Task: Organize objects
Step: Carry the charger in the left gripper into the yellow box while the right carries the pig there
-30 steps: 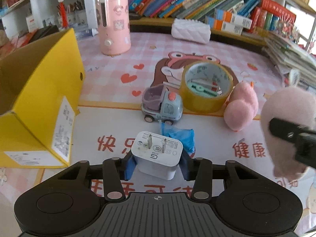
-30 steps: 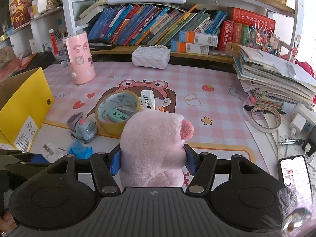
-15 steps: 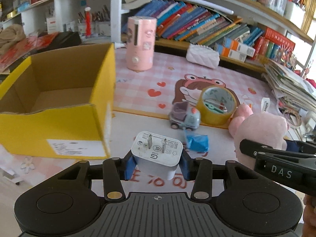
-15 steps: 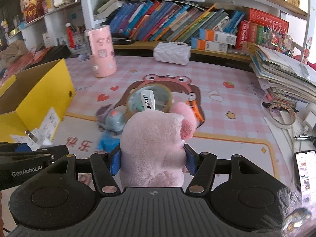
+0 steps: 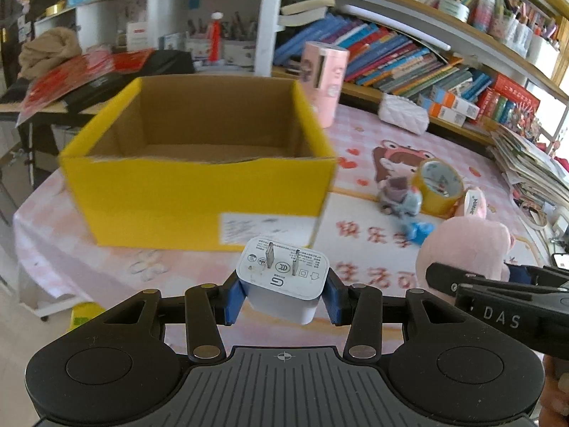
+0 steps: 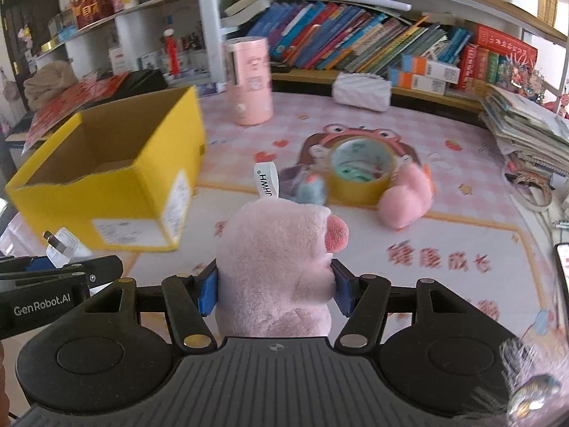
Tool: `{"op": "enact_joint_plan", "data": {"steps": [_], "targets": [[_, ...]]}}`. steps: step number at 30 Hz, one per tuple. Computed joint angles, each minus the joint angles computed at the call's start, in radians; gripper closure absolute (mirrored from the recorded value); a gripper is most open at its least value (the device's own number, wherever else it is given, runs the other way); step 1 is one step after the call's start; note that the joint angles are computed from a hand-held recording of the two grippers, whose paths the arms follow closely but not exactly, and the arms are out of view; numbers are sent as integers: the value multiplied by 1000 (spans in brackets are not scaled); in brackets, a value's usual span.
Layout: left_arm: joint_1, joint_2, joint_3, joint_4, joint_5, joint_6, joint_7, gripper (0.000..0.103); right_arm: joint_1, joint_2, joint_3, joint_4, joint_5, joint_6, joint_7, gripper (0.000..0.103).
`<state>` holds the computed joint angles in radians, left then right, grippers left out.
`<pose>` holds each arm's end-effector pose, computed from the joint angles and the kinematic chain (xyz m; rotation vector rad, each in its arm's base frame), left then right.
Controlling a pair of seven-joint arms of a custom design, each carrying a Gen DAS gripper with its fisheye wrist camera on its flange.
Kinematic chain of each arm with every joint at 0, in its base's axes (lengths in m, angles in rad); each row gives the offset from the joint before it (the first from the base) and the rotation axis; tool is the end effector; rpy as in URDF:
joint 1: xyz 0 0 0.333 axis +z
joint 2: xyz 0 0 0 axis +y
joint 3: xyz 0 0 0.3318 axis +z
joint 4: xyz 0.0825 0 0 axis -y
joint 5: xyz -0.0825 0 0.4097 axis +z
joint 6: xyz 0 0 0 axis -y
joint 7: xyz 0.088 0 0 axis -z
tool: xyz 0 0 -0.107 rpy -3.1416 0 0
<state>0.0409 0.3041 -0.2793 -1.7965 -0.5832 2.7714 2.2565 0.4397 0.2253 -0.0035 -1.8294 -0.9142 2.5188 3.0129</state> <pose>0.6935 -0.1243 0.4591 -1.4622 2.2215 -1.0224 0.6137 0.2942 0.4610 -1.4167 2.0580 -0.8088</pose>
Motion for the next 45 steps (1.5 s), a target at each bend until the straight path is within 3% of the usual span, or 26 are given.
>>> {"op": "enact_joint_plan", "data": {"steps": [8, 21, 45], "targets": [[67, -35, 20, -31, -77, -48, 119, 60, 75, 89, 15, 111, 52, -51, 11, 44], [117, -73, 64, -64, -206, -77, 294, 60, 188, 190, -14, 246, 85, -87, 47, 44], [131, -91, 102, -57, -371, -123, 437, 60, 246, 235, -27, 342, 74, -154, 29, 44]]}}
